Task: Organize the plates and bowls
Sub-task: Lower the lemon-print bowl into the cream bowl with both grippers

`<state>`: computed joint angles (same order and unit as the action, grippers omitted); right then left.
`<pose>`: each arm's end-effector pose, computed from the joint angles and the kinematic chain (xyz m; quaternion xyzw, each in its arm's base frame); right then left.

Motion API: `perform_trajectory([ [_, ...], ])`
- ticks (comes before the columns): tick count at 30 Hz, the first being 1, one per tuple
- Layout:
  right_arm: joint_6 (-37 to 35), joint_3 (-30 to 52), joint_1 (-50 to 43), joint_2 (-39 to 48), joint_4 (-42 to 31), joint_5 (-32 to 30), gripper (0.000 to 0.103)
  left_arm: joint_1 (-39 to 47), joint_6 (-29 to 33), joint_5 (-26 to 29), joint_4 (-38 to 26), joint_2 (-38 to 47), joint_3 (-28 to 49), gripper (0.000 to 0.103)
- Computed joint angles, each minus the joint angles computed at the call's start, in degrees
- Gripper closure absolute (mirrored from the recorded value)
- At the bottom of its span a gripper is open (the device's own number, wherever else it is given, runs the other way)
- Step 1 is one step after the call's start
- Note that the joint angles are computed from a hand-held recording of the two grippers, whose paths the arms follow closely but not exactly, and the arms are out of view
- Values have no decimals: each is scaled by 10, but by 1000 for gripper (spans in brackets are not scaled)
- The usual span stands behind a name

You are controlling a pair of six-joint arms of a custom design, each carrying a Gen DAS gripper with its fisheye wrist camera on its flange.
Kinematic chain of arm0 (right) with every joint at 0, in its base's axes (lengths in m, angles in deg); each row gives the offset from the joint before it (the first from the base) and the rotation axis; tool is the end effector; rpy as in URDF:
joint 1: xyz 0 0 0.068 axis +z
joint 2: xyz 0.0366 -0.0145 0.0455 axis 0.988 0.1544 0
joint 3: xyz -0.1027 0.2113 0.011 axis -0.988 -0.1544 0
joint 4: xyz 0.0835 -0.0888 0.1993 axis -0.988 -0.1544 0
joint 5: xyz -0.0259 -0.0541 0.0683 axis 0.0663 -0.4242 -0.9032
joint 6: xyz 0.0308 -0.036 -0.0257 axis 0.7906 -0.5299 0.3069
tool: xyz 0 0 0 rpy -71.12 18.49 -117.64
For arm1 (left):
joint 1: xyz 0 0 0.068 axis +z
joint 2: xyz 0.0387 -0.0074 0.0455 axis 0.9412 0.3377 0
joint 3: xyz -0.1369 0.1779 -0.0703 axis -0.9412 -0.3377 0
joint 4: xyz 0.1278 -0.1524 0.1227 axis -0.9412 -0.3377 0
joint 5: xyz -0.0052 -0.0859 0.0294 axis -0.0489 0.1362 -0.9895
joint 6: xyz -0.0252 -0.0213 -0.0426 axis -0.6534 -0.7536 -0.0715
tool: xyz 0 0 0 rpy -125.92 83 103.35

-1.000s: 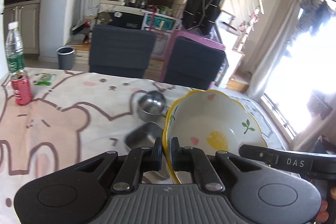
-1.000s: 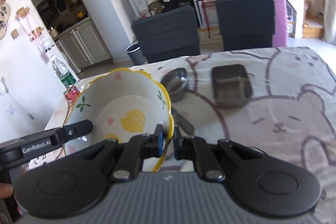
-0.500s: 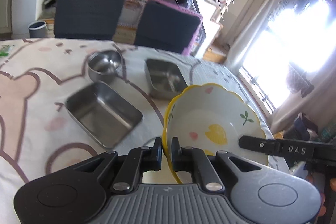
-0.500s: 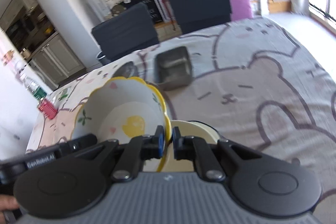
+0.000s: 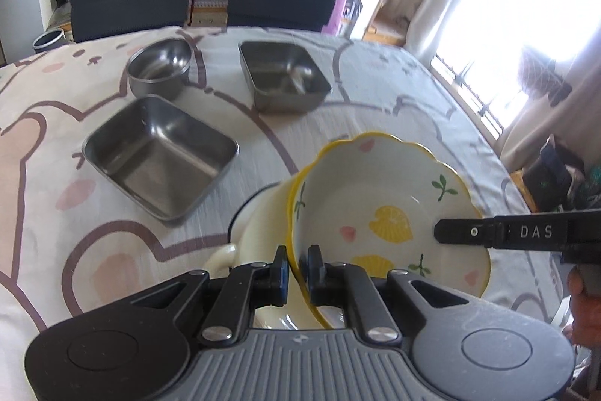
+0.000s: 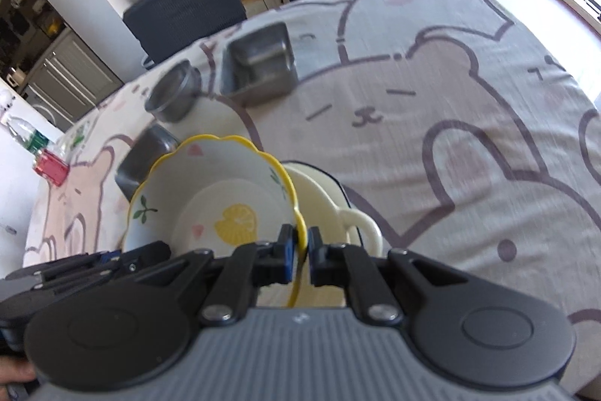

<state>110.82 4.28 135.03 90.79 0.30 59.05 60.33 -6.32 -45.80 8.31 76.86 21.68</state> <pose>0.1793 0.2306 0.1550 0.0721 0.9576 0.1395 0.2417 0.1681 -0.0385 0.1335 0.0808 0.9438 -0.1583 0.2787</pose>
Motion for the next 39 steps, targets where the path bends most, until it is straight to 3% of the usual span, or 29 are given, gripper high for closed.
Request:
perform_trajectory([
  [7,3,13,1,24,-19,-7,93,-34,7,-29,14,35,1,90],
  [21,-27,64,-3,82,-42,-22,93,-19,24,-30,19,89,14,87],
  [39,-44,82,5,90,-77,18,93,-51,27,-46,47,150,27,82],
])
